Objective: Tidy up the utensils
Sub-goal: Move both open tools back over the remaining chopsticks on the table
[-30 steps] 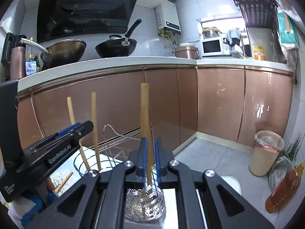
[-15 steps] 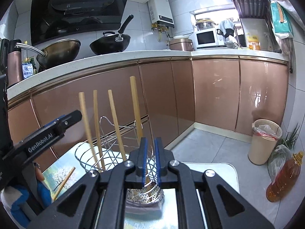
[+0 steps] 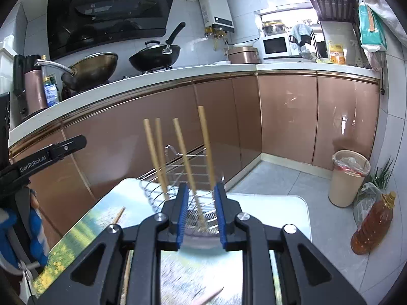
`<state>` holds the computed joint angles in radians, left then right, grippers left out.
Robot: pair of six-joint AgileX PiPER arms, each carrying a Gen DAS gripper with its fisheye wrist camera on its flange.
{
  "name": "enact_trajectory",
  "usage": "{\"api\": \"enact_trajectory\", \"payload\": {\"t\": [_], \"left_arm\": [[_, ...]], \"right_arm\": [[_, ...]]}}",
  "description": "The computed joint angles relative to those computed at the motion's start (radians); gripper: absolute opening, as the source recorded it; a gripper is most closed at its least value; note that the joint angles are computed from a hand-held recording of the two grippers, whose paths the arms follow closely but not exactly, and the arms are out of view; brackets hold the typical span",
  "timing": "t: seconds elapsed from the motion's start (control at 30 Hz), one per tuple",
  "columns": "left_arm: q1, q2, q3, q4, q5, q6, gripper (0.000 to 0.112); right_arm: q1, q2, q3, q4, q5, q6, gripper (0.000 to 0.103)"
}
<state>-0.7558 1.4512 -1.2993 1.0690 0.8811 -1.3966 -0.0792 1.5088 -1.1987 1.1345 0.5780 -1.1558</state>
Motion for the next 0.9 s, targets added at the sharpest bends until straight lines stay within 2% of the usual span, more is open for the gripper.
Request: {"api": "enact_trajectory", "payload": {"t": [0.1, 0.17, 0.23, 0.3, 0.43, 0.63, 0.9], "left_arm": [[0.0, -0.08, 0.019, -0.097, 0.064, 0.1, 0.061], [0.008, -0.118, 0.005, -0.187, 0.135, 0.204, 0.061], [0.021, -0.154, 0.006, -0.26, 0.171, 0.266, 0.061], [0.022, -0.186, 0.013, -0.307, 0.218, 0.309, 0.061], [0.032, -0.24, 0.051, -0.383, 0.261, 0.35, 0.061], [0.131, -0.281, 0.135, -0.535, 0.222, 0.432, 0.061], [0.274, -0.243, 0.217, -0.659, 0.1, 0.559, 0.061]], "right_arm": [[0.015, -0.055, -0.016, -0.156, 0.049, 0.149, 0.02], [0.025, -0.084, -0.037, -0.244, 0.111, 0.228, 0.02], [0.045, -0.101, -0.063, -0.328, 0.165, 0.306, 0.02], [0.056, -0.121, -0.072, -0.365, 0.208, 0.344, 0.02], [0.089, -0.159, -0.078, -0.447, 0.27, 0.423, 0.02], [0.16, -0.168, -0.069, -0.534, 0.291, 0.492, 0.02], [0.272, -0.09, -0.056, -0.615, 0.236, 0.559, 0.02]]}}
